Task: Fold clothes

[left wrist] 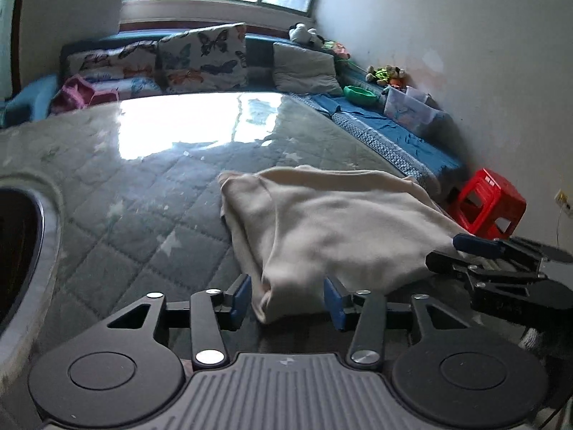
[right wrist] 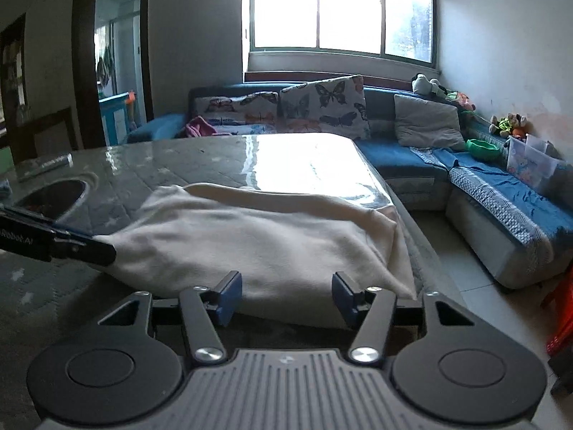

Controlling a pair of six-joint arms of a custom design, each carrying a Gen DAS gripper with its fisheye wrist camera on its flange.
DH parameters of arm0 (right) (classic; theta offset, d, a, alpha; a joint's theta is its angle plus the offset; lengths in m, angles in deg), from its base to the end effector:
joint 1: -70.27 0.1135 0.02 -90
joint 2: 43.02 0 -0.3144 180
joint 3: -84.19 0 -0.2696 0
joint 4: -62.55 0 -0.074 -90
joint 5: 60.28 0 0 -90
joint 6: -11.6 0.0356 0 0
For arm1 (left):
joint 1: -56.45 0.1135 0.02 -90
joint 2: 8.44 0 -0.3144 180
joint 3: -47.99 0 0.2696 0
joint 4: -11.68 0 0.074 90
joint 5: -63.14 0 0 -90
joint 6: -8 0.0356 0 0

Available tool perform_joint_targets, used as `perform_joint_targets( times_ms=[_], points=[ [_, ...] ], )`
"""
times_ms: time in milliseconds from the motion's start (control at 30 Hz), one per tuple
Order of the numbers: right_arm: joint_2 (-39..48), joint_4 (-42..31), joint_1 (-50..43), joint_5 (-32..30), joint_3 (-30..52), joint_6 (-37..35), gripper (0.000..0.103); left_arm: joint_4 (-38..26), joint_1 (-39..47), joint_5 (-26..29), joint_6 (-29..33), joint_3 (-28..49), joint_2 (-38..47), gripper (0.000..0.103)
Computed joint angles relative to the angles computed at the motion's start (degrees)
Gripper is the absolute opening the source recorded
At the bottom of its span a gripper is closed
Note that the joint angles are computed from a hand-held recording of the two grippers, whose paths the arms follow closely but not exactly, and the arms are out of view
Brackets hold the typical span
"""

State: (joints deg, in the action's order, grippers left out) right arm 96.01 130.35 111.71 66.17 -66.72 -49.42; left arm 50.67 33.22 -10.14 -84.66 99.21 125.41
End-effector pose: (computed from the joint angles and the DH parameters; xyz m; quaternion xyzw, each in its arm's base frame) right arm 0.1951 0.1440 -0.0027 0.0319 0.8768 -0.0114 0.4796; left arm 0.3182 -0.1477 -0.0017 0.2187 0.8847 -0.2175 0.3496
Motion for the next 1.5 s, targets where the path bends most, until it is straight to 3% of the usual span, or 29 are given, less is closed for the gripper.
perform_joint_targets(
  times_ms=[33, 100, 267, 333, 400, 533, 833, 1067, 1300, 1500],
  points=[
    [0.1, -0.1, 1.0, 0.8, -0.1, 1.1, 0.063, 0.3, 0.2, -0.1, -0.1, -0.7, -0.2, 0.054],
    [0.3, -0.5, 3.2, 2.8, -0.3, 4.0, 0.079, 1.2, 0.4, -0.7, -0.3, -2.1, -0.7, 0.061],
    [-0.7, -4.8, 7.4, 5.8, 0.4, 8.2, 0.089, 4.1, 1.4, -1.4, -0.3, -5.8, -1.7, 0.086],
    [-1.3, -6.6, 8.7, 6.9, 0.7, 9.5, 0.091, 5.4, 1.7, -1.7, -0.4, -7.0, -1.9, 0.091],
    [-1.9, -8.8, 10.3, 8.4, 1.2, 11.0, 0.100, 6.6, 1.9, -1.9, -0.3, -8.1, -2.0, 0.095],
    [-3.5, -14.9, 13.3, 12.1, 2.3, 15.0, 0.103, 9.3, 2.3, -2.5, -0.7, -10.1, -1.5, 0.103],
    [-6.2, -27.7, 17.5, 15.0, 5.0, 24.7, 0.103, 13.1, 3.2, -2.2, -1.6, -13.4, -0.4, 0.103],
    [-7.7, -29.7, 19.4, 14.9, 4.9, 30.1, 0.103, 15.3, 4.6, -2.2, -2.3, -15.4, 0.7, 0.103],
    [-9.9, -40.0, 21.2, 16.4, 7.2, 39.4, 0.103, 18.4, 6.1, -2.4, -2.8, -17.5, 2.2, 0.103],
    [-10.9, -48.0, 22.3, 15.2, 10.0, 42.3, 0.103, 19.5, 6.6, -2.0, -2.5, -18.8, 2.5, 0.103]
  ],
)
